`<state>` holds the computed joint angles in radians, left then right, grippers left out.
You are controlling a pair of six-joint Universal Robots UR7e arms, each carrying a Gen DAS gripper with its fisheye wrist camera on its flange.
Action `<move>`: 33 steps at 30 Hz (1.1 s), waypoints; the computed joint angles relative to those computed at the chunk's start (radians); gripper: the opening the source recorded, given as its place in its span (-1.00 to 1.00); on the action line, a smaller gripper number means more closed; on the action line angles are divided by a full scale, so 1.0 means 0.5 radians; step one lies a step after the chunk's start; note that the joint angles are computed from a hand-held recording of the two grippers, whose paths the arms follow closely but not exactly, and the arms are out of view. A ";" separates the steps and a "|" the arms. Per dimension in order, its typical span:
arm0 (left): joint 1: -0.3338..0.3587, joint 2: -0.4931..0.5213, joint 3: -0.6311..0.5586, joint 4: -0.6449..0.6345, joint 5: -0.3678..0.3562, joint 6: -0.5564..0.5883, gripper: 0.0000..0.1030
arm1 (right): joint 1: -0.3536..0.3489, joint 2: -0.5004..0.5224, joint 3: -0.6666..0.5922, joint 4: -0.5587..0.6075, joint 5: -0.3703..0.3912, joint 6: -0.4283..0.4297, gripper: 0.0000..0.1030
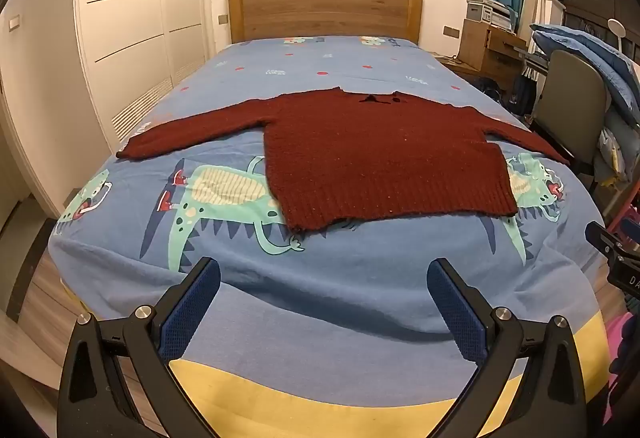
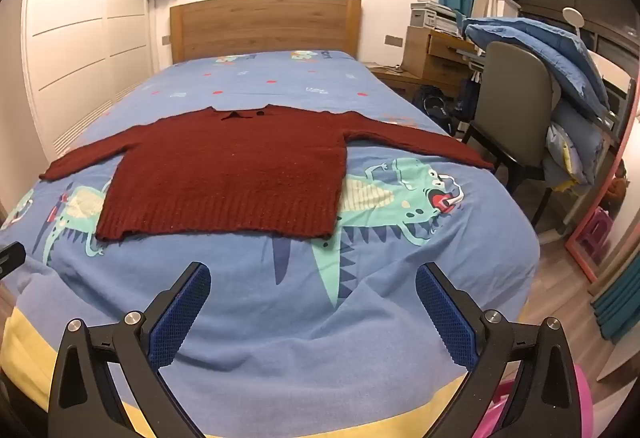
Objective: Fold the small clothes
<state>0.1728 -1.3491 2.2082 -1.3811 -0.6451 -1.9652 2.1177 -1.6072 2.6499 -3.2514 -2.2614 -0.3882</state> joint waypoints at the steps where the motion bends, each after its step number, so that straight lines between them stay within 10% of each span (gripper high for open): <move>1: 0.000 0.003 -0.002 0.006 -0.002 -0.004 0.98 | 0.002 -0.002 -0.002 0.011 -0.004 0.005 0.99; 33: -0.018 -0.034 0.011 0.007 0.000 -0.086 0.98 | 0.012 0.027 0.003 -0.035 -0.042 0.008 0.99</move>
